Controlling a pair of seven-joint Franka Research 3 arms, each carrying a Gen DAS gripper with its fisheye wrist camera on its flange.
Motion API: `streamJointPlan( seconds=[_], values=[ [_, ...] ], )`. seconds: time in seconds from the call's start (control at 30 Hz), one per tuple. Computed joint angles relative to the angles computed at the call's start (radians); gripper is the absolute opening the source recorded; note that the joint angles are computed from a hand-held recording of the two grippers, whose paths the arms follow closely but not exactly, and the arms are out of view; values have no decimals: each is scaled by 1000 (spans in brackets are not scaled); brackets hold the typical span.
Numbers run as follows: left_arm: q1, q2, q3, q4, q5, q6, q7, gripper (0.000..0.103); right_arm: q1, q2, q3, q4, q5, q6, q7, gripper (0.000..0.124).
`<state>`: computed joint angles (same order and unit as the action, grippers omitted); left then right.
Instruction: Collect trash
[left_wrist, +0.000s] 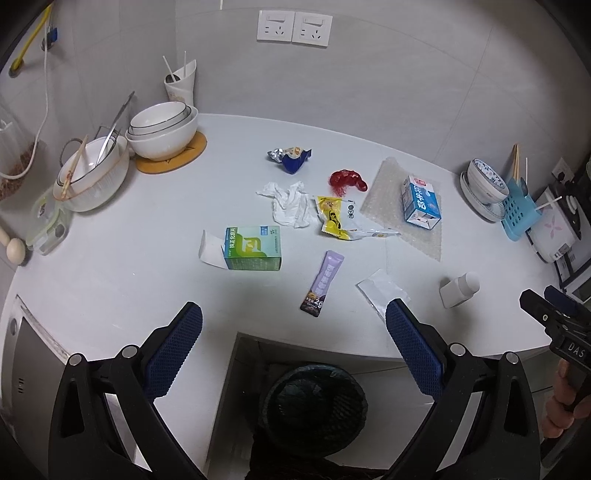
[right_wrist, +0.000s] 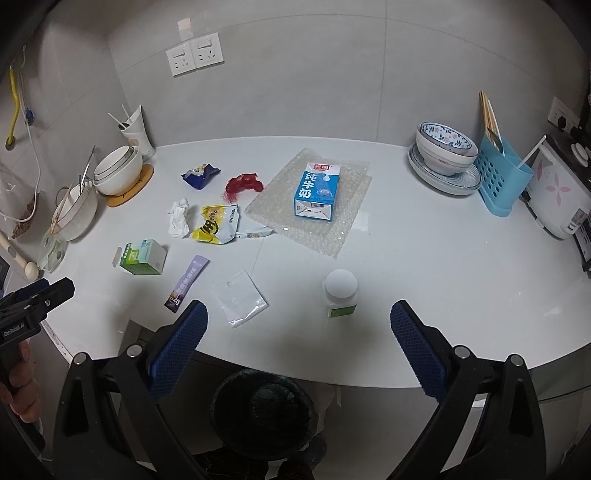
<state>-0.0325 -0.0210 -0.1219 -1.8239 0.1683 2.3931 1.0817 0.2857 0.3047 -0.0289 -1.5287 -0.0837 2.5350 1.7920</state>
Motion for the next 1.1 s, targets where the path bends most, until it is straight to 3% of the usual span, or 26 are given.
streamJointPlan(
  seconds=[1.1],
  values=[
    [-2,5,-2,18,-19,-14,13,97,0,-4,0,-6,-2,1,0,95]
  ],
)
